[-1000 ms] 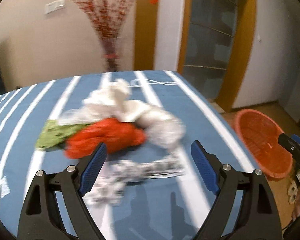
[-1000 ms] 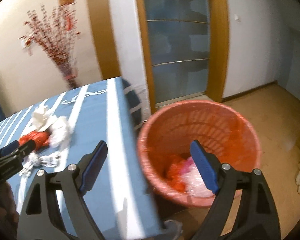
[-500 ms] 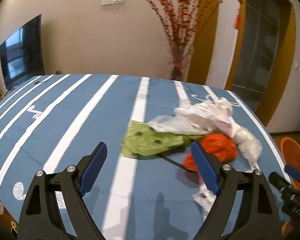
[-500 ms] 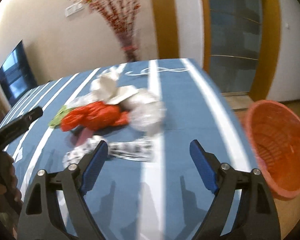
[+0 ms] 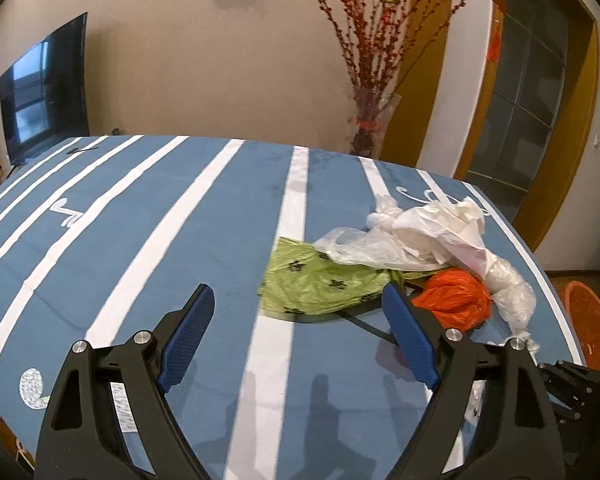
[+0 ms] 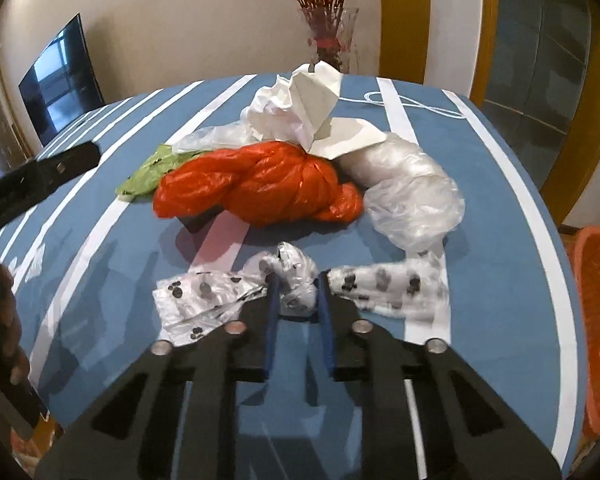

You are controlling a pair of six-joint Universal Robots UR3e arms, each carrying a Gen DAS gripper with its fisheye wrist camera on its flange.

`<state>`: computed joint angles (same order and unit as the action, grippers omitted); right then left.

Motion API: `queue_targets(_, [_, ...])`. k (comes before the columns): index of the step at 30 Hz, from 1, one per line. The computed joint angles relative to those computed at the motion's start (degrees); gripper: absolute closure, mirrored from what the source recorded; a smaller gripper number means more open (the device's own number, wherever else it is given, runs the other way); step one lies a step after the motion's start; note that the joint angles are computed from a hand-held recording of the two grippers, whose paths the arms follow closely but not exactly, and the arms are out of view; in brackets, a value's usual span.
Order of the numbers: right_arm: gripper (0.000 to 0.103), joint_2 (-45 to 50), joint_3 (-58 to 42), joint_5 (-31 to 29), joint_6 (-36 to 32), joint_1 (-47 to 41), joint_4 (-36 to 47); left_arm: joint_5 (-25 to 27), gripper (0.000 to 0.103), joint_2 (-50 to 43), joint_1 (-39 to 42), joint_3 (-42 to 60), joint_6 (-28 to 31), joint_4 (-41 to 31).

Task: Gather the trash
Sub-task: 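Move both tools back over the table toward the remaining trash, then grasp the orange bag with the left tool while the right tool grasps the paw-print wrapper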

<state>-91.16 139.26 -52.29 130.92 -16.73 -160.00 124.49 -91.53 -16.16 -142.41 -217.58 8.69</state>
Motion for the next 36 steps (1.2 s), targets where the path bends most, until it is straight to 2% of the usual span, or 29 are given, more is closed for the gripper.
queue_targets(4, [0.090,-4.40,2.19,2.46,-5.26,-5.93,5.20,-0.46,0.018,-3.03,-2.05,4.07,0.65,-0.57])
queue_targets(9, [0.090,-10.38,4.92,5.61,-12.93,-17.54,11.44,-1.71,0.018,-8.47,-4.42,11.75,2.76,-2.39])
queue_targets(18, [0.090,-4.54,-0.87,6.09,-12.23,-26.42,13.58,-6.72,0.018,-19.19,-4.43,27.61,7.61,-11.01])
queue_targets(26, [0.090,-0.39,-3.09,5.82,-10.17,-26.29,11.08,-12.05,0.019,-23.36,-2.69,32.71,8.22,-15.32])
queue_targets(29, [0.090,0.46,-3.32,5.54,-9.76,-26.12,10.47,-15.30,0.024,-23.37,-1.25,32.78,7.93,-15.76])
queue_targets(33, [0.090,0.99,-3.65,5.40,-9.22,-26.01,10.13,-17.13,0.041,-23.51,-0.88,32.78,8.08,-15.61])
queue_targets(36, [0.090,0.63,-3.59,5.58,-9.19,-26.23,10.33,-17.18,0.046,-23.15,-1.15,32.13,8.00,-14.85])
